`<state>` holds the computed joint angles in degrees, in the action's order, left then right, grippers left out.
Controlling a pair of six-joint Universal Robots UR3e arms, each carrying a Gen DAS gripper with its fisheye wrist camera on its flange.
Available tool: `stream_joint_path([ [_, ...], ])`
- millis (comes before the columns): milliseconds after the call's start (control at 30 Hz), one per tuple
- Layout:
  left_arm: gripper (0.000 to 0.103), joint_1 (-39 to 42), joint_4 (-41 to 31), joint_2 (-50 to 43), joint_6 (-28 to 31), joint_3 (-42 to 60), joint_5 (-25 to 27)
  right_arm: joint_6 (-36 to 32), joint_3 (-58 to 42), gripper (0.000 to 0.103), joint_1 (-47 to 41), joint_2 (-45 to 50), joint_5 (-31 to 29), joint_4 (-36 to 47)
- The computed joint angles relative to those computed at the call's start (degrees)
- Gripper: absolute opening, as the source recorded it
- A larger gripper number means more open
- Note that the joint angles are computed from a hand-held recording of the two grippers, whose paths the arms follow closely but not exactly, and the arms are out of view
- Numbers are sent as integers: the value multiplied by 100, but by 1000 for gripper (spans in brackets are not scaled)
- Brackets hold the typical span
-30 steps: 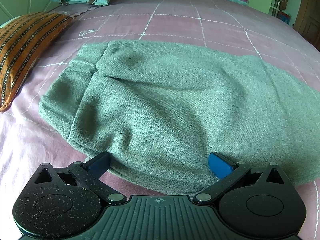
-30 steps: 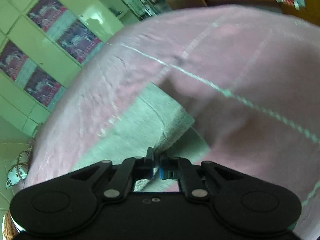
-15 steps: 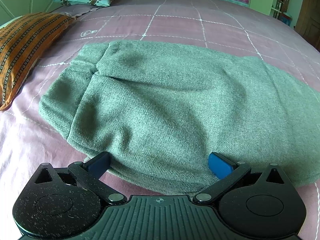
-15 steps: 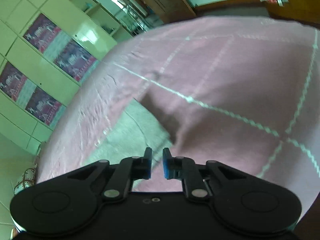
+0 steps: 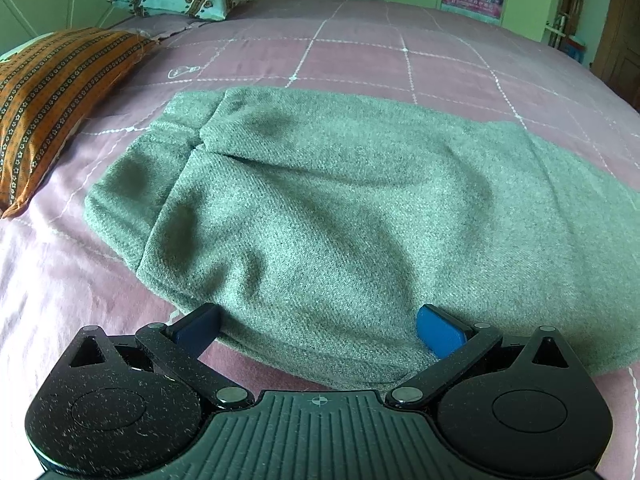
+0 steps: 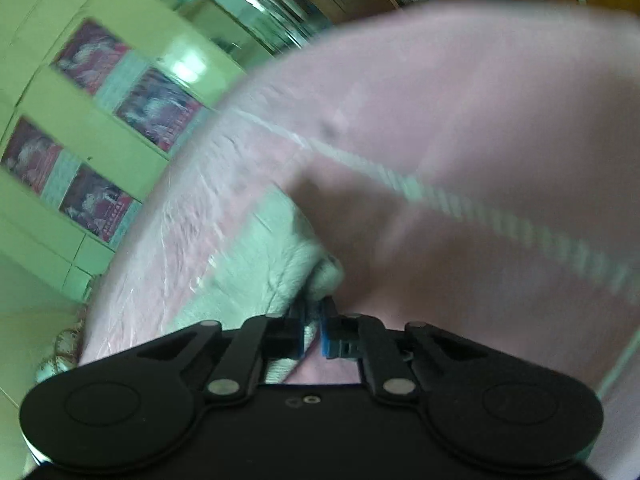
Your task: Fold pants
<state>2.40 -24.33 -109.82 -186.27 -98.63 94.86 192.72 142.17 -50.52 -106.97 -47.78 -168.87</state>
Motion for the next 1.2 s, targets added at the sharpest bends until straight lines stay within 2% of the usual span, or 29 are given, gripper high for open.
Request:
stream_joint_path([
  [67,103,28,130,19,-25,-98,-37,-297,-153,0,-68,-575,110,439],
  [133,103,-23,223,-4,-73,-132,51,-286,-222,0,-70,-544,-57,682],
  [200,103,-44,239,-19,-89,-124,100,117,-43,0,155,39,-965,47],
  [233,103,-35,237,-11,-103,-130,84,333,134,0,4,288,-1323,-181],
  [267,103,-22,222,-4,-107,-126,69,638,374,0,-387,298,-1201,-160],
  [300,103,-8,208,8,-90,-127,49,521,616,0,-794,68,-722,-21],
  [367,103,32,255,39,-66,-161,-3,-259,683,0,-1054,-932,-465,725],
  [400,103,30,351,48,-82,-200,18,-705,618,0,-1262,-1493,-90,1537],
  [433,103,-8,465,66,-114,-262,103,-979,469,0,-1263,-1864,45,2137],
  [500,103,-117,674,63,-119,-320,372,-1094,180,0,-828,-1983,-8,2352],
  [633,103,-247,945,86,-43,-364,948,-131,-877,2,1404,-276,-866,880],
  [733,103,-225,1092,253,55,-510,1131,169,-2175,4,3204,1245,-1570,379],
  [833,103,-260,1256,341,156,-557,1211,110,-3774,5,4811,2633,-2457,638],
  [933,103,-474,1531,50,604,-171,1034,40,-5206,7,5849,3742,-2792,1054],
  [1067,103,-381,742,-802,643,1150,526,-3,-7454,8,6868,5152,-3604,2150],
  [1200,103,-60,-19,-1816,624,2373,606,86,-9036,8,7202,6086,-3921,3141],
])
